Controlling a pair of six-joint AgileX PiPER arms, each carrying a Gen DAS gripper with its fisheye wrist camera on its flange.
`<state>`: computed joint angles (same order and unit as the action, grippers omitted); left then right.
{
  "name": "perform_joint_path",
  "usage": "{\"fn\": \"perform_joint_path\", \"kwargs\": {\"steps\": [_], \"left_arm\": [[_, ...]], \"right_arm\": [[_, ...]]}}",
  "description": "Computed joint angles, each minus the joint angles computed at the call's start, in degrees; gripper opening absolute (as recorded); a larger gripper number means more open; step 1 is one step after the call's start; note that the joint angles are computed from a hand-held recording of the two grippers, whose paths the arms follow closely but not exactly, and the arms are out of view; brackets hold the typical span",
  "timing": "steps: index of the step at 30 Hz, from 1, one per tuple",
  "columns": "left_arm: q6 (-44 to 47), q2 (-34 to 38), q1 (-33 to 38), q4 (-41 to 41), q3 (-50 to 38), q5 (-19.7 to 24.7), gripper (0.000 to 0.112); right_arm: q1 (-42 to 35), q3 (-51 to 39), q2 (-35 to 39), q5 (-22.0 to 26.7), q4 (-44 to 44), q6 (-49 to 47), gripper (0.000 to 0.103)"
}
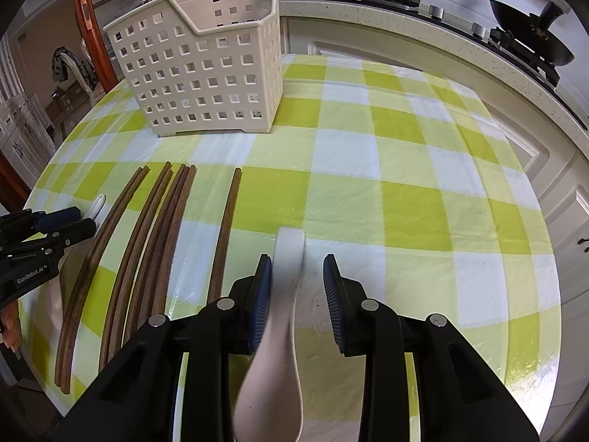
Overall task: Organize utensils
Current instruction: 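Grasp a white spoon with the right tool while the left tool grasps the other spoon, then lift both held spoons upright toward the white basket with both tools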
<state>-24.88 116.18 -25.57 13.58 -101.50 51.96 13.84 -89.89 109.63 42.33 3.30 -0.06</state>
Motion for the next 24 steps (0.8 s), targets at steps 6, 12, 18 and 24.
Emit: {"fn": "perform_joint_path", "kwargs": {"steps": [6, 12, 18, 24], "left_arm": [[-1.2, -0.2, -0.8, 1.0, 0.5, 0.0, 0.021], [-0.5, -0.8, -0.6, 0.3, 1.4, -0.7, 0.011], [-1.6, -3.9, -0.5, 0.4, 4.7, -3.3, 0.011], [-4.0, -9.2, -1.2, 2.4, 8.6, -5.7, 0.011]], "right_arm": [[0.4, -0.3, 0.7, 0.0, -0.4, -0.4, 0.021], [-0.1, 0.7, -0.1, -1.0, 1.3, -1.7, 0.017], [-0.6, 3.5, -3.9, -3.5, 3.0, -2.7, 0.017], [-0.4, 5.9, -8.3, -5.5, 3.3, -2.8, 0.017]]}}
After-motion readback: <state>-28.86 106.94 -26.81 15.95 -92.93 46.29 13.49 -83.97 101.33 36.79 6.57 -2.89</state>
